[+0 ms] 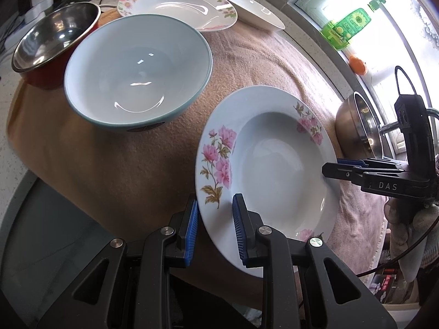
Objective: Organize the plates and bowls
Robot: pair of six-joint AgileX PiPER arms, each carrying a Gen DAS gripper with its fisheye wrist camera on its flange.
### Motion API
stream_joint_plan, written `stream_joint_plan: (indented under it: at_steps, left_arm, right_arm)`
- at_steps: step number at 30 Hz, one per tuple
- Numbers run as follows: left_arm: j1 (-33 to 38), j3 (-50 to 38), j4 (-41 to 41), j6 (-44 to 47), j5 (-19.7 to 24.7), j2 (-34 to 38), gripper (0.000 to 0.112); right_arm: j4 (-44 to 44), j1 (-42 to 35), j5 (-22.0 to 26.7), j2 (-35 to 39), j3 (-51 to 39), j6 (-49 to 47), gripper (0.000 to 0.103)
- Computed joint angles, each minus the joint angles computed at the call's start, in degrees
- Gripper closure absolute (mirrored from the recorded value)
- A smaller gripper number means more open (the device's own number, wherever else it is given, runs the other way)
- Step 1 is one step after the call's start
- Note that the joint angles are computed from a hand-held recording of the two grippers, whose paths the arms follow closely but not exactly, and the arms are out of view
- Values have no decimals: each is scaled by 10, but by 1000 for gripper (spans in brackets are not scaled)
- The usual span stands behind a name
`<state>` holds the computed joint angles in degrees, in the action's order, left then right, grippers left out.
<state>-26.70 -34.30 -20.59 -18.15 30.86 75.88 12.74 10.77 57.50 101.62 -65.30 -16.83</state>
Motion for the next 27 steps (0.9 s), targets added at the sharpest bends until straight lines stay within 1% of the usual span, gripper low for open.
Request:
stream_joint_plan:
  at_steps: [7,11,14,19,22,27]
  left_arm:
    - [10,-2,-2,16,13,-5,90]
    - [27,3,-18,41,28,-21,90]
    - [43,6,-39,71,47,-31,90]
    - [46,6,-3,48,75,-66,90]
    - [45,-1,31,20,91,-86,90]
    - [51,-17,72,-16,110,-118,89]
  right_arm:
    - [-10,4,-3,-8,-4,15,72]
    - [-9,-2,0,-17,-6,21,71]
    - [-1,-12,3,-25,-7,19,71]
    - [14,-21,-3,-52,3,12,70]
    - [21,-20,-11,-69,9,11,63]
    - [25,-2,-22,-101,13,30,62]
